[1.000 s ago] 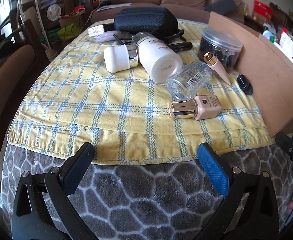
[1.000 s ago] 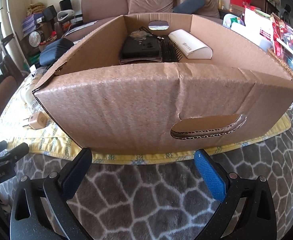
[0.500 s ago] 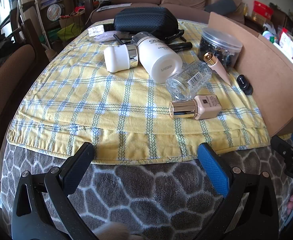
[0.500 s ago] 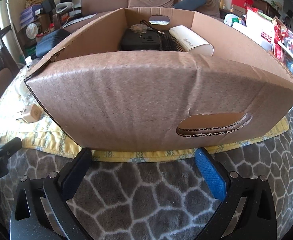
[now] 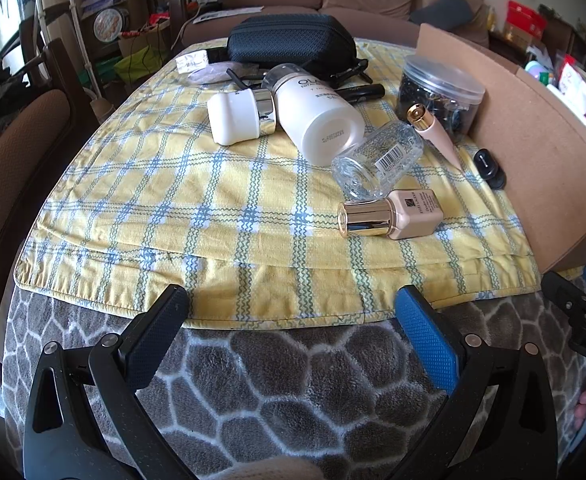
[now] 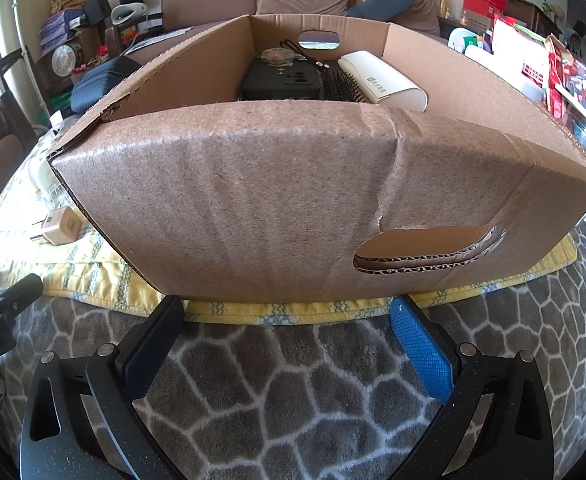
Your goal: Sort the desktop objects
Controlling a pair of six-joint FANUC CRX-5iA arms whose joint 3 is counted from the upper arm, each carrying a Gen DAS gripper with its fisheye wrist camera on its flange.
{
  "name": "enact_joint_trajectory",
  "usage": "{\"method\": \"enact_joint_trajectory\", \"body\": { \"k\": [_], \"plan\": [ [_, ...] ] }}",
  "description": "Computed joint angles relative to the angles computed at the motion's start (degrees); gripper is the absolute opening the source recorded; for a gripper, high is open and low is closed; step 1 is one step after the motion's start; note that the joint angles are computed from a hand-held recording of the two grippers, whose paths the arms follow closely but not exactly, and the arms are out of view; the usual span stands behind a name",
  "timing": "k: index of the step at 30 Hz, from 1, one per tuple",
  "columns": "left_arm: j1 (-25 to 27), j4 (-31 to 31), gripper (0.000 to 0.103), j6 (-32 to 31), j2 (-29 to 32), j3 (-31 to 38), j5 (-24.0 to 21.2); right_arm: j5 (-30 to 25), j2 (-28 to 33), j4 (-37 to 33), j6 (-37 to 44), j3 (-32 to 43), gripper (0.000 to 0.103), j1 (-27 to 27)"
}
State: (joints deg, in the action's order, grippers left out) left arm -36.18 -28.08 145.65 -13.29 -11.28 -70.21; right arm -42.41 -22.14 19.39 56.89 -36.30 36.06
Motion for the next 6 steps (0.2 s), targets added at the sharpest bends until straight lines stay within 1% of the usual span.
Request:
{"method": "enact_joint_trajectory", "body": {
  "k": [6],
  "plan": [
    [0.06, 0.04, 0.103, -0.04, 0.06, 0.03, 0.06, 0.0, 0.0, 0.03, -0.02, -0.01, 0.103, 0.02]
  ]
}}
